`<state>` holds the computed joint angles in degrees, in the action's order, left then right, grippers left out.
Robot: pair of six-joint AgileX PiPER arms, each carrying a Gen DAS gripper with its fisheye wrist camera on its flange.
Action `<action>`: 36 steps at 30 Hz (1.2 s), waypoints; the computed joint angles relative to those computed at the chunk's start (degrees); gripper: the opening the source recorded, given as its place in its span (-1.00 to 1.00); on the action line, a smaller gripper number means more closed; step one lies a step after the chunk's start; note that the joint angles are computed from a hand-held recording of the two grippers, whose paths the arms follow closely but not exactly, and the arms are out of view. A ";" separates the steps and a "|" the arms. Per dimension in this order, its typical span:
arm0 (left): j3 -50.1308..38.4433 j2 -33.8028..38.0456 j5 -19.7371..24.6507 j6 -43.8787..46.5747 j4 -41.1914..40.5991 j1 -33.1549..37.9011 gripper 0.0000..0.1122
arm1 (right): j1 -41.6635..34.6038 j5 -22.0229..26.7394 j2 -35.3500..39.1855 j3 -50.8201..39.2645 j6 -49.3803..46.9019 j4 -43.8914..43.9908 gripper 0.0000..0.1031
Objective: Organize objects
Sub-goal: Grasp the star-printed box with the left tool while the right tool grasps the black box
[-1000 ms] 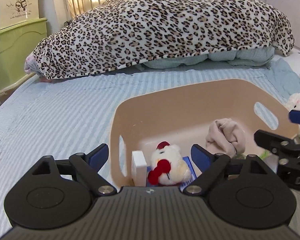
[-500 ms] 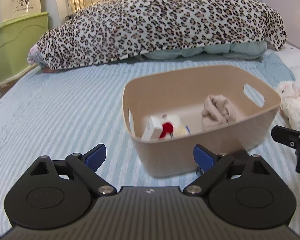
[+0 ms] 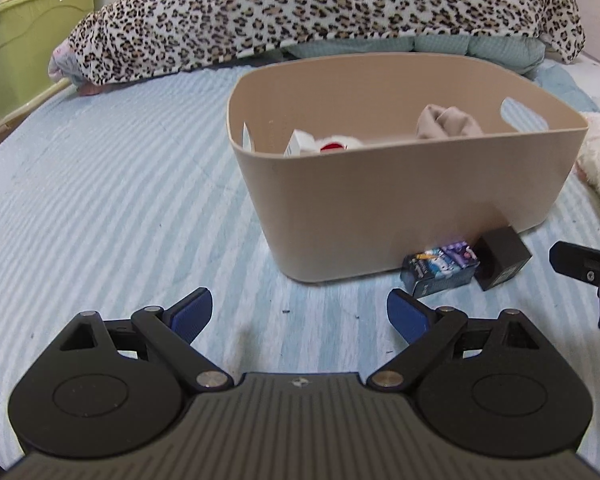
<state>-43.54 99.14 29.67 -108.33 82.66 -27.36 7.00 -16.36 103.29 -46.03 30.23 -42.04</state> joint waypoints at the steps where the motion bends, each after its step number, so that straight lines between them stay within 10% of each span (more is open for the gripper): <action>1: -0.02 0.46 -0.16 -0.96 0.78 0.17 0.68 | 0.30 -0.09 0.74 -0.22 -0.95 0.69 0.97; 16: -2.77 2.77 -3.04 -3.60 2.78 1.53 0.68 | 4.68 0.13 9.33 -5.18 -17.34 17.97 0.91; 36: -14.78 12.62 -6.75 0.40 -6.14 -0.64 0.72 | -3.46 -1.05 11.19 -8.14 10.05 -11.09 0.85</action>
<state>-58.32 111.76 22.91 -107.93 76.52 -28.00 3.54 -17.41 114.48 -54.17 40.28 -53.13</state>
